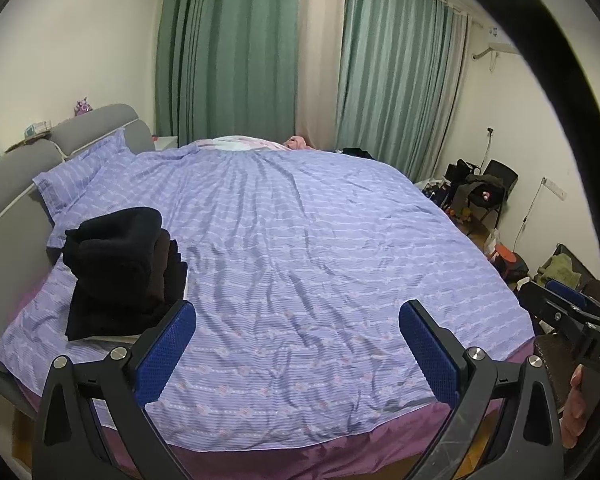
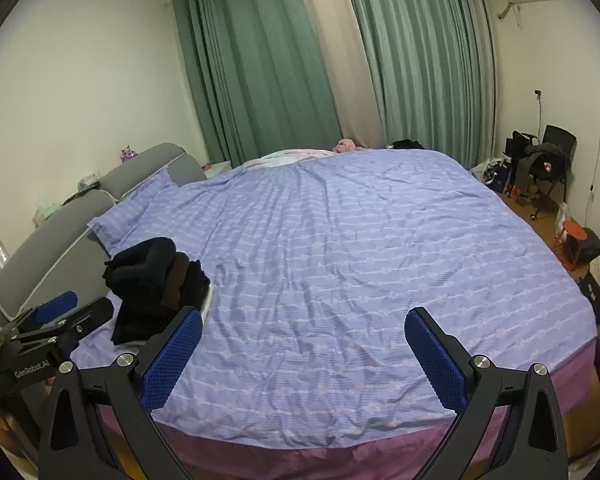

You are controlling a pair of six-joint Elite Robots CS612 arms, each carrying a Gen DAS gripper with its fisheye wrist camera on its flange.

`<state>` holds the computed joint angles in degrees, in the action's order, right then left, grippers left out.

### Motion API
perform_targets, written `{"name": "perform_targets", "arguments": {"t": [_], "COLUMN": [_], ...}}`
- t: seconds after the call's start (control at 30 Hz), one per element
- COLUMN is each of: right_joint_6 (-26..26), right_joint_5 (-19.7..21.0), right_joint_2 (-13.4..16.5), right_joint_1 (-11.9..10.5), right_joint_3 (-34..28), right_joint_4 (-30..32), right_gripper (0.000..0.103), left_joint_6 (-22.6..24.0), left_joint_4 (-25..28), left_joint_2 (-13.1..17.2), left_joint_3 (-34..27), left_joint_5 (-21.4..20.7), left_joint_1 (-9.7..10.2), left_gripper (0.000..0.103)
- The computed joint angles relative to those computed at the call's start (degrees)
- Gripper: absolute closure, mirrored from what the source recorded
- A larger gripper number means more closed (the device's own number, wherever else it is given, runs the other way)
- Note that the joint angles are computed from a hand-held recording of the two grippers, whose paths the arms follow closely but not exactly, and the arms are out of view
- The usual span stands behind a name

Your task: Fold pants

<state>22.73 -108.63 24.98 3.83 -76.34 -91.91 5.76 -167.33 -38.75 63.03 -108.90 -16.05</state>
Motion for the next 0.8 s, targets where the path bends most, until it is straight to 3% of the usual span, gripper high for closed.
{"name": "perform_targets", "arguments": {"t": [0.33, 0.8], "right_joint_6": [-0.65, -0.83], "right_joint_5": [-0.33, -0.72], "right_joint_2": [1.78, 2.16], "right_joint_1": [-0.48, -0.50], "right_joint_3": [-4.23, -5.44], "right_joint_4": [1.35, 1.94], "right_gripper": [0.001, 0.001], "left_joint_6": [0.28, 1.00], "left_joint_4": [-2.99, -4.11], "left_joint_2": [-1.48, -2.46], "left_joint_3": [2.83, 4.46], "left_joint_5": [0.17, 1.87], "left_joint_1": [-0.71, -1.23], "left_gripper": [0.000, 0.000]}}
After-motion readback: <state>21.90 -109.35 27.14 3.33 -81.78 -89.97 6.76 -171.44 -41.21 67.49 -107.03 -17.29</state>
